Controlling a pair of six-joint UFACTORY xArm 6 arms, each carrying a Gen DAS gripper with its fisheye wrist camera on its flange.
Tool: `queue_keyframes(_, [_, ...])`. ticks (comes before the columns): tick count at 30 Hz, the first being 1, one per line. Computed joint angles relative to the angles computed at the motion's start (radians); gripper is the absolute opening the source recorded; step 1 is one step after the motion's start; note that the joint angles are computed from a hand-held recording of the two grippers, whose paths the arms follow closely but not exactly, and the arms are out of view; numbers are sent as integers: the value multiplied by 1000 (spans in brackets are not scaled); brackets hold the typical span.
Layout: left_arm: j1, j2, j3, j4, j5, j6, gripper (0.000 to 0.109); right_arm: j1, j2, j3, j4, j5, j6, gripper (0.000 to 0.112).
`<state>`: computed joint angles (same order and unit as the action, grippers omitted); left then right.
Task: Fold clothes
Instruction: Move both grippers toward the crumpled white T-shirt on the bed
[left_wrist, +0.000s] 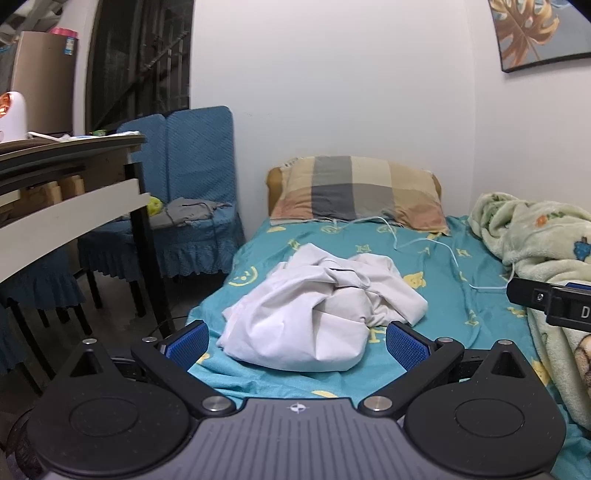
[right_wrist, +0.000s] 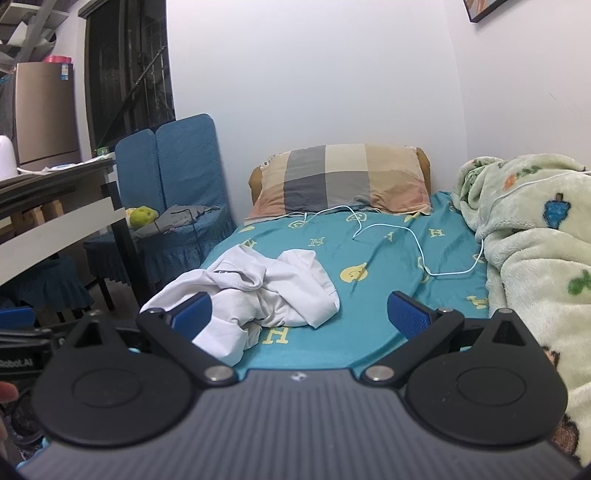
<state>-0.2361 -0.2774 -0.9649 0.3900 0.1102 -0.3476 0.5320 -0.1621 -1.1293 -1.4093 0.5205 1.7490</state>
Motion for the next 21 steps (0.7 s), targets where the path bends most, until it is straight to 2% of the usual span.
queue_keyframes(3, [-15,72,-71,-69,12,105,103,-2,-8,6,11,9,0,103])
queue_keyframes(7, [-26,219,-214,-119,12,158,103,-12,-19,19,29,18,8,103])
queue_keyframes(11, [-53,384,-380,-292,37,319,103,-26,-22,24,38,7,20,103])
queue_keyframes(15, [-59,576,-596,-259,97,277,101,-33,-19,24,43,-2,11,103])
queue_keyframes(21, [-64,804,-830,-354,102,309,93,-65,-1,21,49,-55,23,103])
